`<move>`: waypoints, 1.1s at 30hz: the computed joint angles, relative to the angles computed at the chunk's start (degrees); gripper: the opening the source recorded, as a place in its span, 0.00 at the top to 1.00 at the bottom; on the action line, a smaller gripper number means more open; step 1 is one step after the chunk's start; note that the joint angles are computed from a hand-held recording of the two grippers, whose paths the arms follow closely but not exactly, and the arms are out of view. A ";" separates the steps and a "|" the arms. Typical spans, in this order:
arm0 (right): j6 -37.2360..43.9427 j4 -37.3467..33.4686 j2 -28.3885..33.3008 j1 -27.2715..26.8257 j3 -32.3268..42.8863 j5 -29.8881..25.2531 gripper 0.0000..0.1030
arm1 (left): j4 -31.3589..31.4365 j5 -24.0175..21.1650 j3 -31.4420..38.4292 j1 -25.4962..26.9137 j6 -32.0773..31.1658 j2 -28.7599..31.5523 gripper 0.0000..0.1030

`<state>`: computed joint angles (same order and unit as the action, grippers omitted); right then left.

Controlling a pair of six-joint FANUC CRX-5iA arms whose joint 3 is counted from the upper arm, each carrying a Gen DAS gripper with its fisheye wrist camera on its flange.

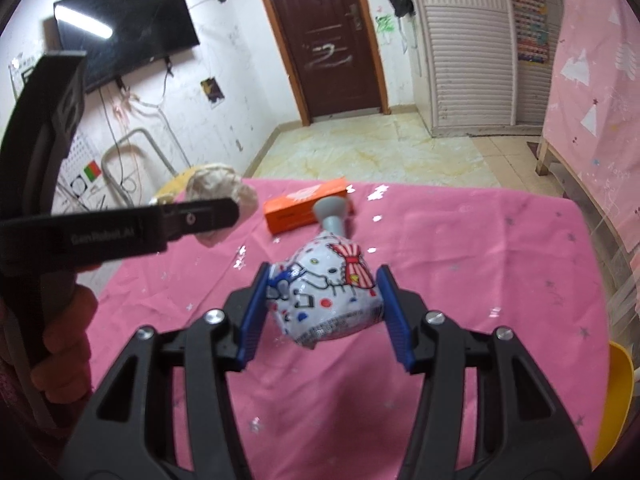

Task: Collect trash
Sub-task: 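Carry the tissue ball and Hello Kitty bag over the yellow bucket with both tools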

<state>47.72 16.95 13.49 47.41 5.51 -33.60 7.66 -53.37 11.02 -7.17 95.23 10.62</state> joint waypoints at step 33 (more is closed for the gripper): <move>-43.83 35.79 -23.59 -14.47 -36.40 7.92 0.51 | -5.69 -8.62 20.71 -21.66 0.03 14.13 0.58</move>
<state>3.89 52.74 -10.10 32.94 -30.90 -25.68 1.97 -61.98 31.73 -28.83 95.26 24.75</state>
